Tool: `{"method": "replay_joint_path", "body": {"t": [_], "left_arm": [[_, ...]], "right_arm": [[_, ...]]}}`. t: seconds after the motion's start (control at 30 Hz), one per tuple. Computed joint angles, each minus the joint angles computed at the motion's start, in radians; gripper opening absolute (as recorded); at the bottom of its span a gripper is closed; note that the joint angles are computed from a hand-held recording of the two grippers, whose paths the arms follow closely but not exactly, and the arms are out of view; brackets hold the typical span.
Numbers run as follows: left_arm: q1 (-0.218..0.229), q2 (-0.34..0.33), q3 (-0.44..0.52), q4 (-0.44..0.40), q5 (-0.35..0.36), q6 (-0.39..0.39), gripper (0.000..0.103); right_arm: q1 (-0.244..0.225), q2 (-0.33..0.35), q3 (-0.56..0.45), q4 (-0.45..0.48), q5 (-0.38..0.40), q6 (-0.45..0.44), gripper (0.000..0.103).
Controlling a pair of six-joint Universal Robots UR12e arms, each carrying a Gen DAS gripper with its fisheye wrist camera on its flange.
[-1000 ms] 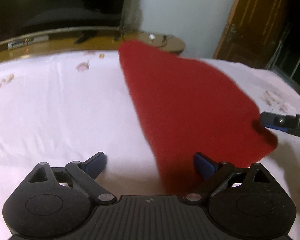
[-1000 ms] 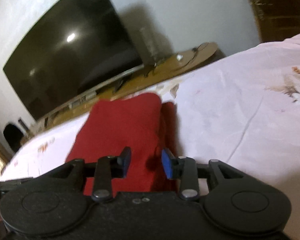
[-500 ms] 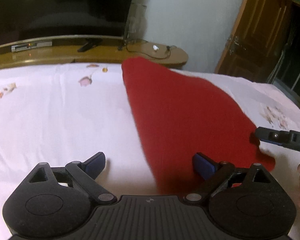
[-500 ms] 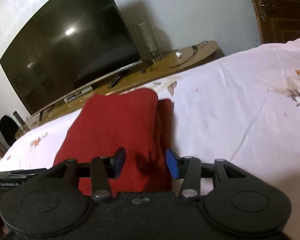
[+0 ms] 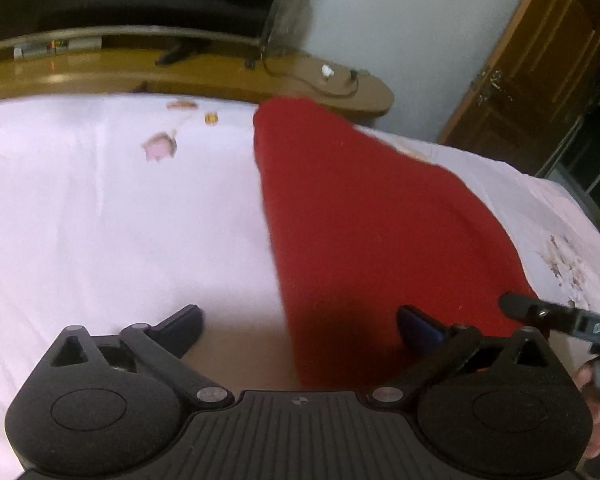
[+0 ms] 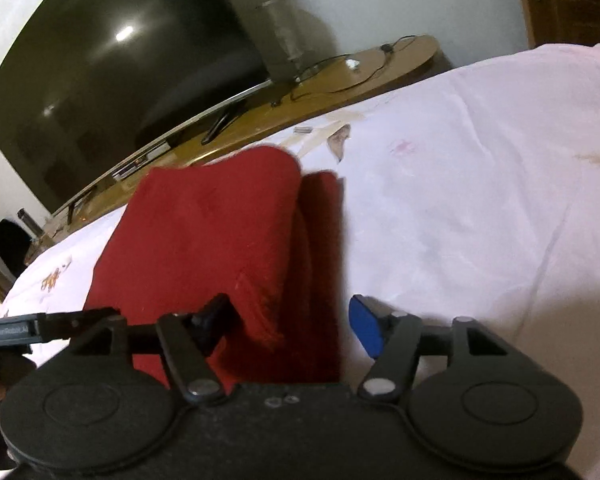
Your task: Fold small clothes
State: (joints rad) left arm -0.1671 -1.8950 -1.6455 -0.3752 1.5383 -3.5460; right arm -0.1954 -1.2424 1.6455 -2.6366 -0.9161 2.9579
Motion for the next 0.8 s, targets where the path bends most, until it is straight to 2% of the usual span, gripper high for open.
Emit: {"method": "replay_joint_path", "body": {"t": [0.03, 0.1, 0.2, 0.3, 0.37, 0.5, 0.57, 0.6, 0.63, 0.7, 0.73, 0.8], "left_arm": [[0.001, 0.0, -0.003, 0.014, -0.004, 0.002, 0.103], [0.005, -0.004, -0.004, 0.035, -0.006, -0.012, 0.103], [0.016, -0.009, -0.005, 0.056, -0.011, -0.047, 0.103], [0.019, -0.017, 0.004, 0.067, -0.011, -0.048, 0.103], [0.024, -0.025, 0.011, 0.077, -0.014, -0.051, 0.103], [0.034, -0.044, 0.034, 0.092, -0.017, -0.058, 0.103], [0.04, -0.054, 0.045, 0.083, -0.033, -0.07, 0.103], [0.042, -0.058, 0.05, 0.077, -0.037, -0.076, 0.103], [0.041, -0.059, 0.052, 0.08, -0.038, -0.075, 0.103], [0.03, -0.065, 0.059, 0.099, -0.013, -0.039, 0.103], [0.025, -0.071, 0.066, 0.097, 0.001, -0.019, 0.103], [0.011, -0.087, 0.097, 0.046, 0.037, 0.012, 0.103]], "right_arm": [[-0.004, -0.004, 0.008, -0.03, 0.007, -0.006, 0.054], [-0.011, -0.007, 0.013, -0.053, 0.036, -0.019, 0.05], [-0.01, 0.015, -0.01, -0.083, 0.067, 0.014, 0.048], [-0.007, 0.057, -0.059, -0.124, 0.111, 0.089, 0.049], [-0.001, 0.095, -0.114, -0.081, 0.128, 0.129, 0.05], [-0.007, 0.167, -0.205, 0.088, 0.237, 0.237, 0.049], [-0.017, 0.188, -0.22, 0.143, 0.315, 0.28, 0.038], [-0.02, 0.191, -0.215, 0.118, 0.341, 0.297, 0.022], [-0.02, 0.189, -0.204, 0.055, 0.344, 0.304, 0.018], [-0.016, 0.161, -0.154, -0.136, 0.281, 0.293, 0.016], [-0.008, 0.139, -0.119, -0.228, 0.22, 0.237, 0.015], [0.027, 0.11, -0.078, -0.306, 0.042, 0.079, 0.015]]}}
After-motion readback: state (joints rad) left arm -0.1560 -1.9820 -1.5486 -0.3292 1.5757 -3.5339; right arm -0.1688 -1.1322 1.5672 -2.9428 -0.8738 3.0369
